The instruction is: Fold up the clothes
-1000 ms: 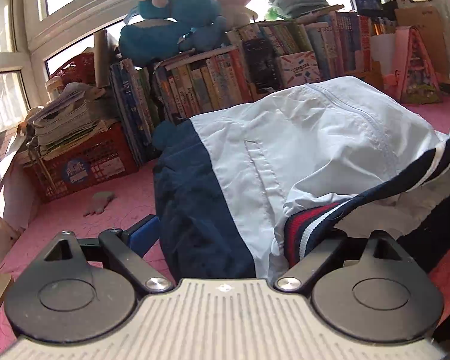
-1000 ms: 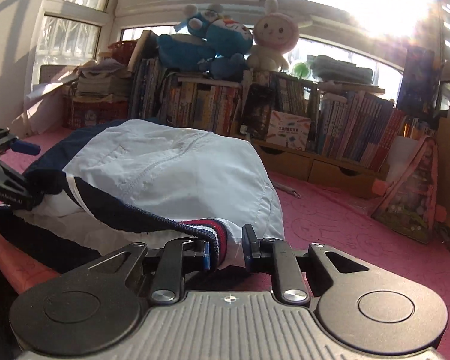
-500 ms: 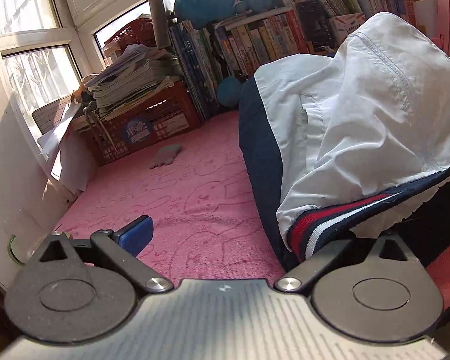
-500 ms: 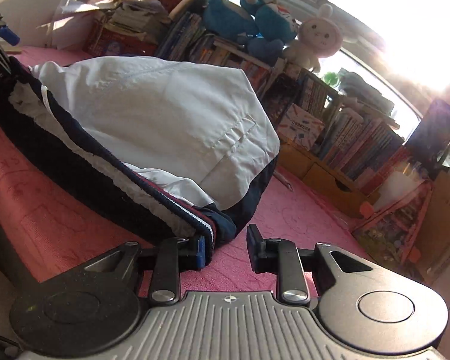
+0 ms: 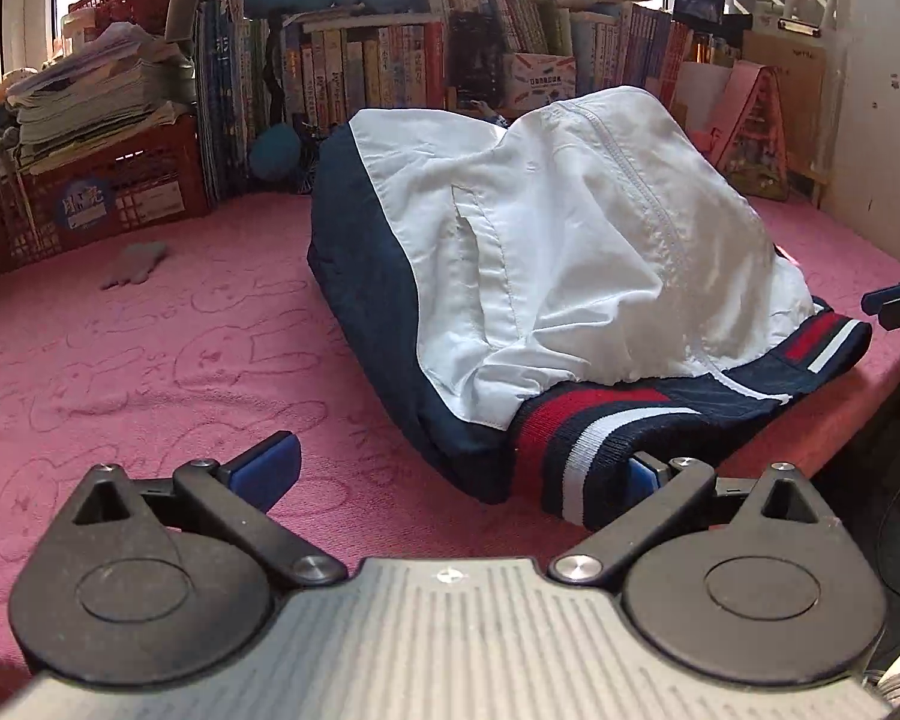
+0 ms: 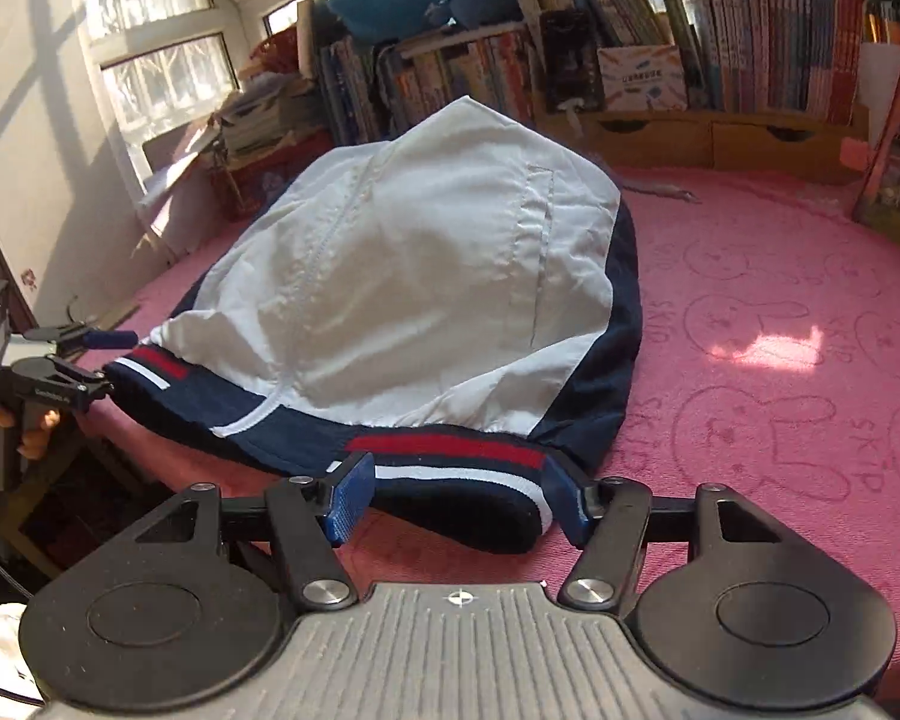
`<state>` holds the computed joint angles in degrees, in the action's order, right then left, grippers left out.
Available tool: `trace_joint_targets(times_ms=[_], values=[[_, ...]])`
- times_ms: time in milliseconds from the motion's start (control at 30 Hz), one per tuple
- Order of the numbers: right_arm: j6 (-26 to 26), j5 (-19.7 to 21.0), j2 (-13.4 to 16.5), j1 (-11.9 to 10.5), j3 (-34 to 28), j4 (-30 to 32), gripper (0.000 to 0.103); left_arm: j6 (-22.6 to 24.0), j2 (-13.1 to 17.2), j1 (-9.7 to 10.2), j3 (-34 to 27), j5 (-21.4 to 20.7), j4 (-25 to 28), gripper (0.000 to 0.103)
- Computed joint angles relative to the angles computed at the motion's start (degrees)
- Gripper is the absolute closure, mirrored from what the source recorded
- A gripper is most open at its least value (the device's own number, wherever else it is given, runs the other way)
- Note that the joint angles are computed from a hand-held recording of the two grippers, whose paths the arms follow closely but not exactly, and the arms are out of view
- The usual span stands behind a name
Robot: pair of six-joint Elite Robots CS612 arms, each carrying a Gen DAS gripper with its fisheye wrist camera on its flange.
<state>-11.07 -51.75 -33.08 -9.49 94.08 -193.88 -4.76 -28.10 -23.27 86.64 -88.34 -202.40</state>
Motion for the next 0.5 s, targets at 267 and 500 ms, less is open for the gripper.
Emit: trace_joint_targets(times_ms=[267,500], values=[[16.17,4.97,5.61,-0.11,-11.75,-15.05,0.024,-12.41,0.72,1.86,-0.3,-1.97,-6.11,0.0],[11.63,-6.66,15.25,6.19,-38.08,4.54,0.042,-15.61,3.31,1.05,-8.75,2.17,-6.85,0.0]])
